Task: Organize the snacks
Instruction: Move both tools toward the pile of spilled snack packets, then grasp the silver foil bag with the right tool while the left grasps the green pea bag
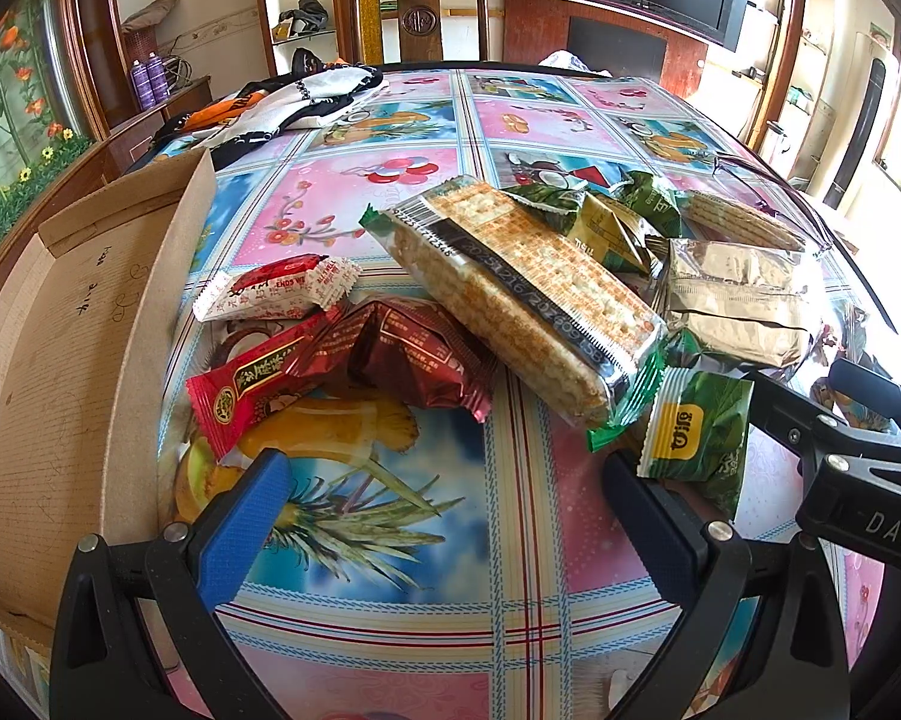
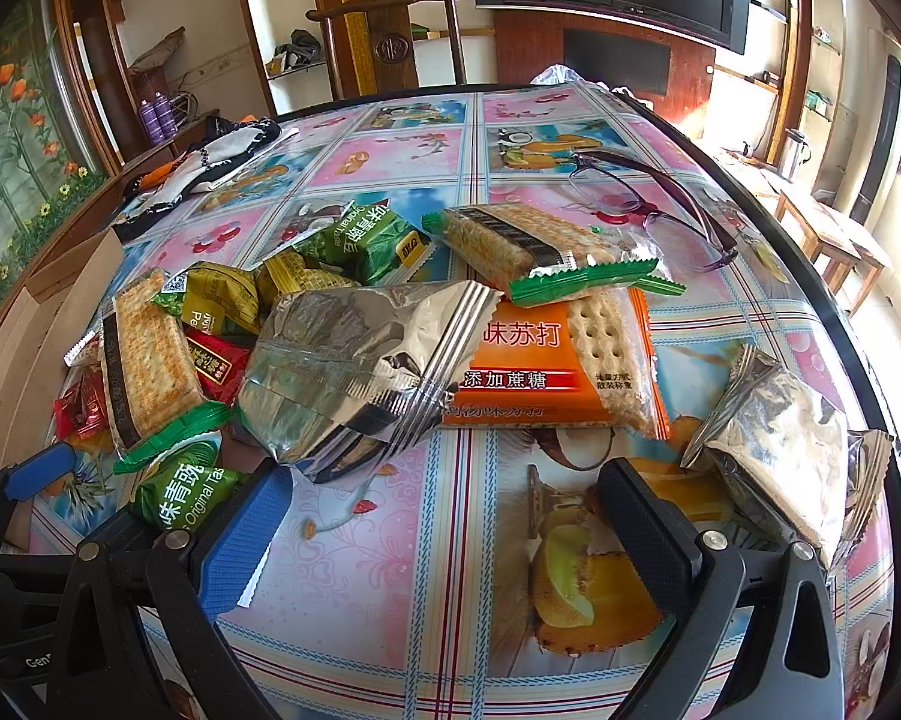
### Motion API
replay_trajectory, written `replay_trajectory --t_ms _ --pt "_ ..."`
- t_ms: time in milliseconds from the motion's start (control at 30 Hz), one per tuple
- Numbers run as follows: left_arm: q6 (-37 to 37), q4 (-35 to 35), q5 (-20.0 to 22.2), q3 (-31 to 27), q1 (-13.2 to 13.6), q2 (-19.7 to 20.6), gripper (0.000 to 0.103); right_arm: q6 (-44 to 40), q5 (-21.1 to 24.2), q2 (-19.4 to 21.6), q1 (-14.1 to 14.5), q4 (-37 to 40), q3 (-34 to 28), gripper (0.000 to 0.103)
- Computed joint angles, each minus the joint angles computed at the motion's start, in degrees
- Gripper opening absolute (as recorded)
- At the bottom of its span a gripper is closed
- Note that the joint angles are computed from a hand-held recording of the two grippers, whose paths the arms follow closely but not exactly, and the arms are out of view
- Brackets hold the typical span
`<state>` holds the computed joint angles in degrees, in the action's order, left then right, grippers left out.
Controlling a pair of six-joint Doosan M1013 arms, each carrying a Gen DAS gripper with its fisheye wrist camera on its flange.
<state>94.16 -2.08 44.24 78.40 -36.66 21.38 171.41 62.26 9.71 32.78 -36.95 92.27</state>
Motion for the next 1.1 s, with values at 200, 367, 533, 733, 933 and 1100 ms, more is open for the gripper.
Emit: replay_trajectory --t_ms 200,367,533,733,933,1100 --pt "0.0 0.0 0.0 0.0 0.0 0.0 0.103 0.0 0.0 0.0 0.0 0.0 0.0 0.102" --pt "0.0 0.0 0.0 0.0 0.0 0.0 0.103 0.0 -0.1 -0.1 0.0 0.0 0.1 0.102" --pt "0.8 -0.3 -0.1 0.5 -0.1 -0.3 0.103 0.3 1.5 0.6 0.1 0.0 -0.8 0.102" --pt "10.0 -5.7 0.3 1.8 0.6 -1.7 0.103 -8.8 0.8 0.4 -0.1 3.5 -1.0 0.102" --pt "17.1 -19.8 1.5 2.2 3.8 -2.3 0.103 -6.5 -10.2 -3.2 0.4 2.7 3.1 0.096" --pt "19.5 -22.6 -2.6 4.1 3.9 -3.8 0.099 -6.1 -15.5 -6.3 2.8 -3.3 6.1 0.092"
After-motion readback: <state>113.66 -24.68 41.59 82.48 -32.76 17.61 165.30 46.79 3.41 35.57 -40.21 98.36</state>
